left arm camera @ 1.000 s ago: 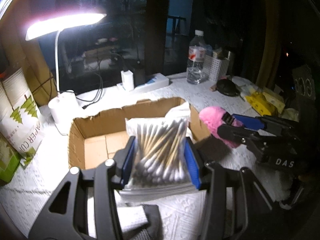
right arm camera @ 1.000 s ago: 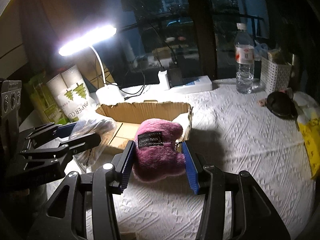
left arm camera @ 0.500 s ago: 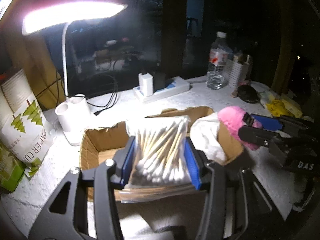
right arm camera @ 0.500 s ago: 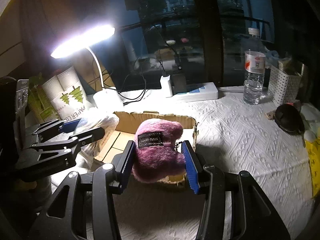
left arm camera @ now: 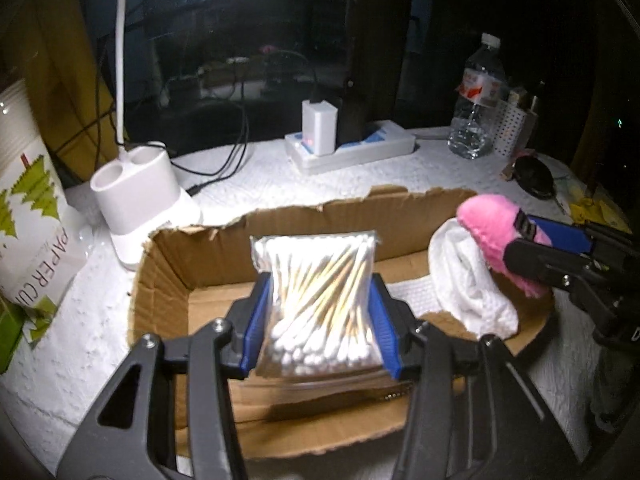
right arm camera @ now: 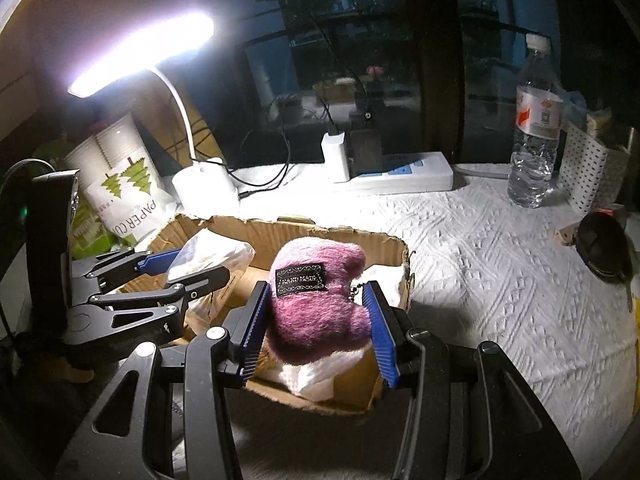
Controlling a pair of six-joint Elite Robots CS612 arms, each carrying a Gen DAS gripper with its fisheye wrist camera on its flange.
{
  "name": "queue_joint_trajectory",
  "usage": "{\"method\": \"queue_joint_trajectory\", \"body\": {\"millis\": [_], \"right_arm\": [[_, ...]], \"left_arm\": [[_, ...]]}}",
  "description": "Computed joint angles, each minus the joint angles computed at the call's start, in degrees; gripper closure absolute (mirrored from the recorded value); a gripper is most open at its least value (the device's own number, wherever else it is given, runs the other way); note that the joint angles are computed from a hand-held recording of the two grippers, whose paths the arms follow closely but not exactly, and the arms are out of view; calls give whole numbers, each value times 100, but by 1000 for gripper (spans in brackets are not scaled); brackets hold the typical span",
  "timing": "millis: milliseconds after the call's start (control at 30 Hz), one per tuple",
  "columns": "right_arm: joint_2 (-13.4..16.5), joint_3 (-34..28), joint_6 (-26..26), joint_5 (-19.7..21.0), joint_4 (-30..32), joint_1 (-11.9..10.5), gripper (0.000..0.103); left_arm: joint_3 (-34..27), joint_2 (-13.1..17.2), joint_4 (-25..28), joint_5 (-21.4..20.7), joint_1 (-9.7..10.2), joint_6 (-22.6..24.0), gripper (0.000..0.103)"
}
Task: Organize soft objects
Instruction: 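Carry the swab bag and pink plush into the box with both grippers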
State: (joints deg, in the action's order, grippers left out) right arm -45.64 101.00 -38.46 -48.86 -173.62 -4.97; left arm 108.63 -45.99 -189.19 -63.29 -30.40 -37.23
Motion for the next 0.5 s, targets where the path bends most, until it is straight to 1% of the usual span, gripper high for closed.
{"method": "queue_joint_trajectory", "body": {"millis": [267,500], "right_arm": [[119,-130,-27,-269,19,95,53],[184,-199,21,-423,55,134,53]], "left_arm": [[-150,91,301,-242,82,-155,54],[-149,80,299,-297,83,-214,52]]}}
